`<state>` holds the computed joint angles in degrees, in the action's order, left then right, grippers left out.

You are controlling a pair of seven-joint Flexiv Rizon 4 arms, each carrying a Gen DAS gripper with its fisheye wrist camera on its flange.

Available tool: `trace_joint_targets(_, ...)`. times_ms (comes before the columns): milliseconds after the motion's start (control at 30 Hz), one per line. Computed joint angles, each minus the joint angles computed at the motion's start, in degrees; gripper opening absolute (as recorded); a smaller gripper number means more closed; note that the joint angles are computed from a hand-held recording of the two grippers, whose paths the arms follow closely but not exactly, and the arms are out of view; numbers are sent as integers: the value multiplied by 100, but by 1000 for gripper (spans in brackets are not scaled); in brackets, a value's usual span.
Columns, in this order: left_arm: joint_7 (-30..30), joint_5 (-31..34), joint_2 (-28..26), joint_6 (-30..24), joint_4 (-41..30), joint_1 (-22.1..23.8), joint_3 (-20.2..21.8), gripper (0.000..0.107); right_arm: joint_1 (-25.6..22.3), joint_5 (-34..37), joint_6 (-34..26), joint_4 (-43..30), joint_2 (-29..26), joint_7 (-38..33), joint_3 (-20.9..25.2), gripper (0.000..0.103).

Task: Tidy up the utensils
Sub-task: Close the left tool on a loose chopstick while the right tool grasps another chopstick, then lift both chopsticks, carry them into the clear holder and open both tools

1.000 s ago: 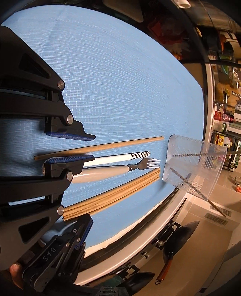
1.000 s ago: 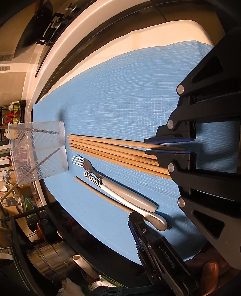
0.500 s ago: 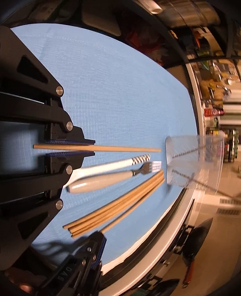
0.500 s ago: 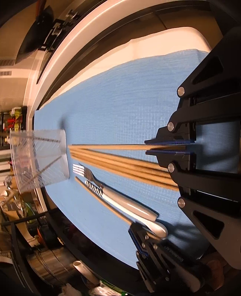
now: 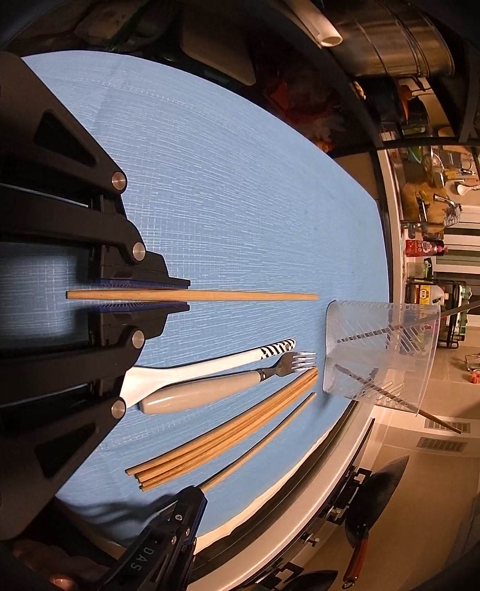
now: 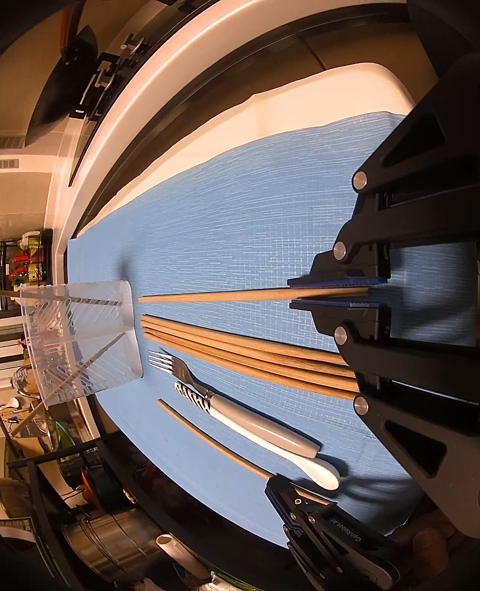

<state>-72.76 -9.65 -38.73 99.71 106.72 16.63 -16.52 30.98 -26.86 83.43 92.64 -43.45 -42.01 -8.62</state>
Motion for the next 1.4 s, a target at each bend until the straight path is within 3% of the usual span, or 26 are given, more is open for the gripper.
trace_joint_targets(767, -507, 333, -67, 631, 137, -201, 247, 7, 406, -183, 232, 35, -101, 254, -608, 8)
trace_joint_targets(1000, -712, 408, -90, 871, 168, -425, 516, 7, 442, -206, 253, 57, -101, 270, -664, 8)
trace_joint_targets(1400, -866, 498, -75, 856, 156, -420, 541, 6, 564, -238, 349, 149, -74, 361, -866, 6)
